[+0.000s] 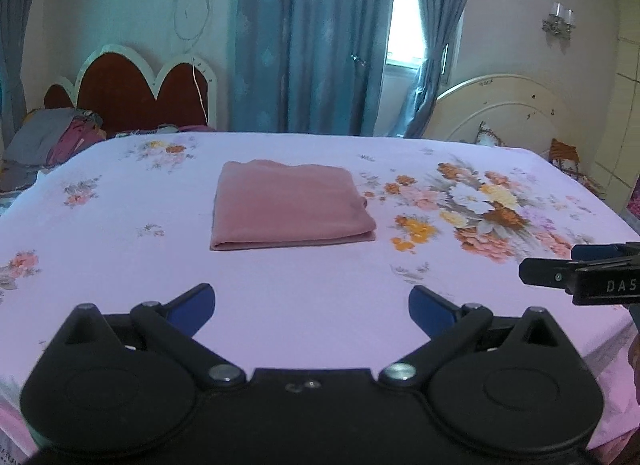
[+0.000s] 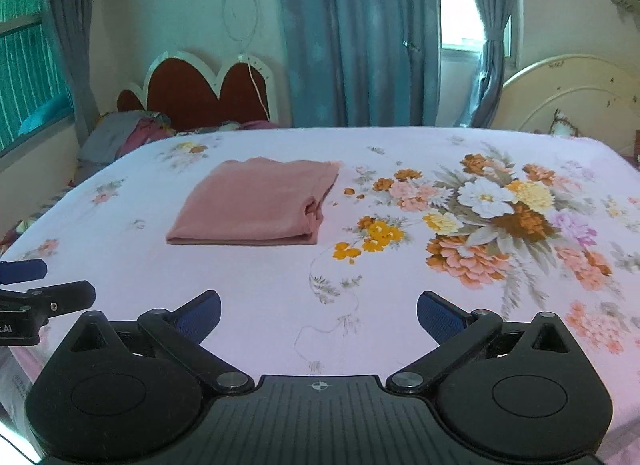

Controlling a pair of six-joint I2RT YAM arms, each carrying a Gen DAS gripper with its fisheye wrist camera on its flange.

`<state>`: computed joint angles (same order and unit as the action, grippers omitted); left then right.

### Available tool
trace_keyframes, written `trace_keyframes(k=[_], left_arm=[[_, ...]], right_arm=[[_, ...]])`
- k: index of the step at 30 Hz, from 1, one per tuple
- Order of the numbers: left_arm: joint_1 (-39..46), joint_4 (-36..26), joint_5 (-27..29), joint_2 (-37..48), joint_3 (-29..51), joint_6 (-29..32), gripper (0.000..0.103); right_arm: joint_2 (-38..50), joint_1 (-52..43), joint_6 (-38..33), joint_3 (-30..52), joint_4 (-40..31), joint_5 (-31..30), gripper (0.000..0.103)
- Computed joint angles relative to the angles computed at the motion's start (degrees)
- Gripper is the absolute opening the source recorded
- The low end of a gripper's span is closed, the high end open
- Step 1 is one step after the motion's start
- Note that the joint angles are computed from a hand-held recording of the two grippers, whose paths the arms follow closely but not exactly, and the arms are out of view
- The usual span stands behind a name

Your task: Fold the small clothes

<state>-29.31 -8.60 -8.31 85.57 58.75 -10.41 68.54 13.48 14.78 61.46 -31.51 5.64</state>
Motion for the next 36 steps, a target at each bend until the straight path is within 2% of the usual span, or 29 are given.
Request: trace_keyframes(k=[4, 10, 13, 27, 36], left_arm=[[-1.3, 0.5, -0.6, -4.6, -3.1, -0.1, 0.103], [-2.2, -1.1, -1.5, -9.7, -6.5, -2.7, 0.103], [-2.7, -0.8, -1.7, -10.9, -8.4, -2.9, 0.103], [-3.7, 0.5, -4.4, -12.8, -9.1, -1.2, 0.103], [-3.7, 0.9, -3.8, -13.4, -9.4, -0.3, 0.103]], right_arm=[[-3.6, 3.1, 1.8, 0.0, -3.7, 3.3, 0.103], [-7.4, 10.4, 7.5, -0.2, -8.0, 14.2, 0.103], [-9.0, 13.2, 9.0, -0.7, -9.0, 17.2, 0.103], [-9.7, 14.3, 8.5, 0.6, -10.1, 17.9, 0.103], [-10.3, 13.5, 8.0, 0.7, -10.4, 17.4, 0.103]])
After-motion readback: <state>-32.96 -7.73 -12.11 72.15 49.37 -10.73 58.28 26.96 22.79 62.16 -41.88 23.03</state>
